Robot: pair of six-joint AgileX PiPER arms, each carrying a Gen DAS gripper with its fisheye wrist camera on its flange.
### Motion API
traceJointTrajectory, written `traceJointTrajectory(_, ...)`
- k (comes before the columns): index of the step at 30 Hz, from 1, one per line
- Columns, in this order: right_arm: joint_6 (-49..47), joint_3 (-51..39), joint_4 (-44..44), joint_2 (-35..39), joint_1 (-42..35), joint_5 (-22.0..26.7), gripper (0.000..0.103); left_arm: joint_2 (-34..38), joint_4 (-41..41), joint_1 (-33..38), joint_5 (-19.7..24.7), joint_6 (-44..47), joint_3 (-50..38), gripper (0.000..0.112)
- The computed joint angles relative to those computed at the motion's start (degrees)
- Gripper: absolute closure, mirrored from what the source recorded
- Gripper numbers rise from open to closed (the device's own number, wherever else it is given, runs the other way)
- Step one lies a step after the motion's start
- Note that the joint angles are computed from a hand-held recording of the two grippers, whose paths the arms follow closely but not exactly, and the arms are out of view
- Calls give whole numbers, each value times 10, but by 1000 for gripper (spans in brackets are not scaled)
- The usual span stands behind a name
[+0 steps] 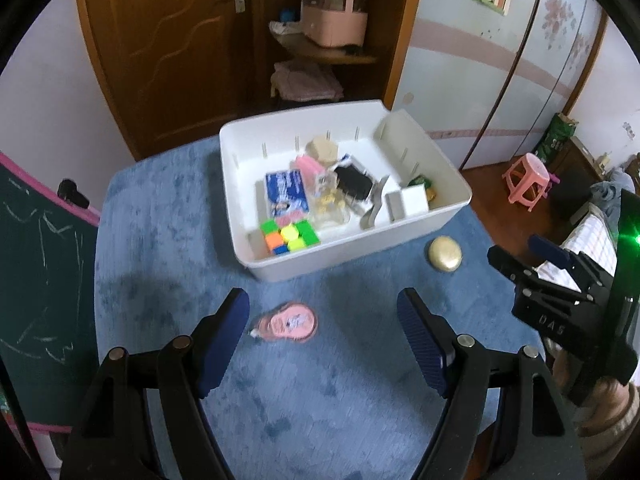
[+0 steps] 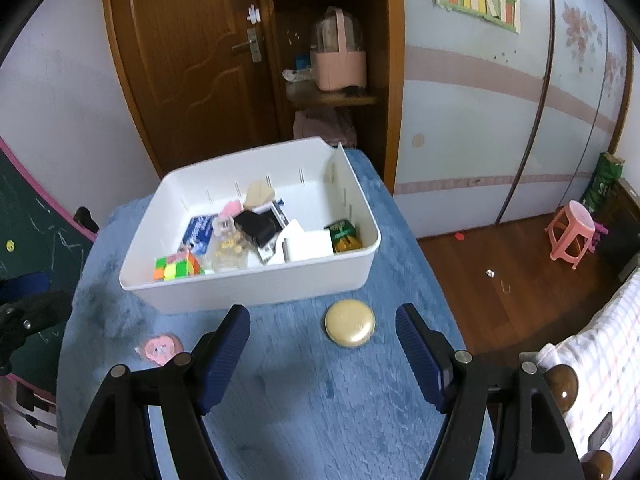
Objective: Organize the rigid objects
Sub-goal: 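Move both tools back toward the pink correction tape and gold round compact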
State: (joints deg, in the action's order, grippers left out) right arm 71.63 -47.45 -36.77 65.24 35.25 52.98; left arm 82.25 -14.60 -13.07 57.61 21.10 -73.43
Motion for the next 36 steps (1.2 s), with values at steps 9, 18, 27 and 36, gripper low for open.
traceJointTrajectory(9, -4, 45, 32, 11, -19, -37, 27, 3, 21, 19, -15, 12, 52, 33)
traceJointTrajectory(18, -46, 99, 117, 15, -88, -121, 27, 36, 5, 36, -51, 65, 85, 33)
traceJointTrajectory(27, -105, 116, 183, 73, -177, -215, 27, 91, 4, 27, -103, 146, 99, 33)
traceJointTrajectory(36, -167, 108, 222, 145, -233, -278, 27, 141, 35, -1, -170, 260, 113, 33)
